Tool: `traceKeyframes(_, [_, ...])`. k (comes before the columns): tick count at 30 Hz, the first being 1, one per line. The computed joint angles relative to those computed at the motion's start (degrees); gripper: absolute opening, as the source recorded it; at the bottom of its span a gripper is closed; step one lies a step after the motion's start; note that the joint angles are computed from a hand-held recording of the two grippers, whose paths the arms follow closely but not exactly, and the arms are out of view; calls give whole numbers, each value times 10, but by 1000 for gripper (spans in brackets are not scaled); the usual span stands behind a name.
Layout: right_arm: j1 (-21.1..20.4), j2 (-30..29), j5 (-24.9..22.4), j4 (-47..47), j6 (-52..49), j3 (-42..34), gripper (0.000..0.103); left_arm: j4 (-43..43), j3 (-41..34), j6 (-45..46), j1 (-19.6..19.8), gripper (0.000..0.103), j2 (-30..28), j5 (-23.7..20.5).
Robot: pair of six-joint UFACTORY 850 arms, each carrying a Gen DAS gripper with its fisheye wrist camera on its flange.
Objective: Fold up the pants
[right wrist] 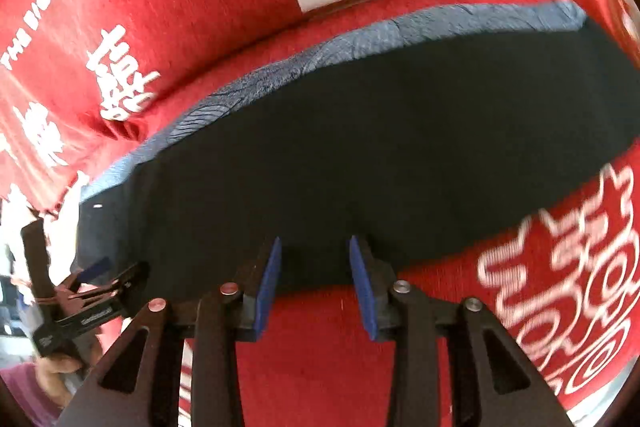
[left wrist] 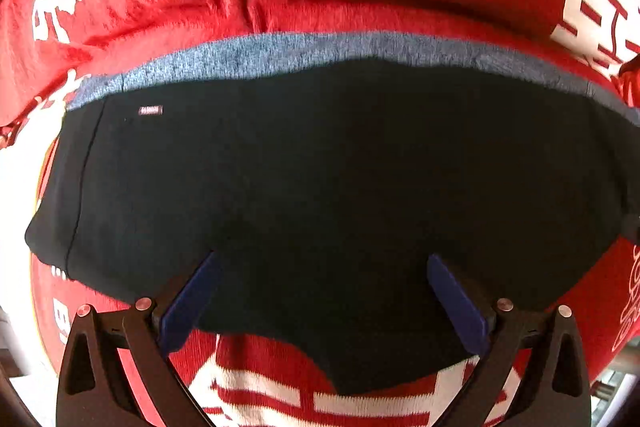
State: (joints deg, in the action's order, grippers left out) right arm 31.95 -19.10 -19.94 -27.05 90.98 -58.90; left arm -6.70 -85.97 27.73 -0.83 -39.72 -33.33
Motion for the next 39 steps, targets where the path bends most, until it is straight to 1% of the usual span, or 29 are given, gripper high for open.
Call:
traceKeyframes(2, [7, 17, -18, 26, 2, 19, 40, 35, -1, -24, -6, 103, 4, -5])
traceKeyframes(5, [4, 55, 8, 37, 50, 69, 40, 82, -8, -49, -19, 103, 9, -17])
traceKeyframes(7, [7, 82, 6, 16, 101, 97, 41, 72, -9, -33, -23, 103, 14, -19])
traceKeyframes(9, [8, 89, 3, -4, 137, 104, 42, 60, -7, -20, -29, 103, 24, -24])
traceKeyframes(10, [10, 102, 4, -18, 160, 118, 44, 57, -10, -16, -34, 103, 20, -23])
traceKeyframes(13, [4, 122, 5, -24, 173, 138, 45, 47, 12, -7, -50, 103, 39, -24])
traceKeyframes(17, [-2, 145, 12, -54, 214, 162, 45, 36, 30, 0, -82, 103, 54, -20])
traceKeyframes(23, [-19, 191, 15, -87, 253, 207, 45, 19, 24, -3, -121, 103, 52, -23])
traceKeyframes(26, [-36, 219, 16, -117, 288, 234, 45, 18, 10, -9, -140, 103, 40, -23])
traceKeyframes(29, [-63, 240, 14, -151, 312, 251, 45, 17, 2, -18, -155, 103, 35, -22])
traceKeyframes(31, [-81, 243, 14, -172, 320, 252, 45, 19, -5, -28, -168, 103, 31, -20])
traceKeyframes(35, [-137, 239, 5, -231, 336, 251, 45, 24, -17, -49, -187, 103, 21, -15])
traceKeyframes(37, [-162, 235, 15, -263, 362, 251, 45, 33, -26, -69, -195, 103, 14, -16])
traceKeyframes(38, [-180, 232, 28, -277, 369, 252, 42, 37, -30, -79, -198, 103, 10, -19])
traceKeyframes(39, [-192, 229, 37, -276, 359, 251, 32, 40, -34, -87, -200, 103, 7, -21])
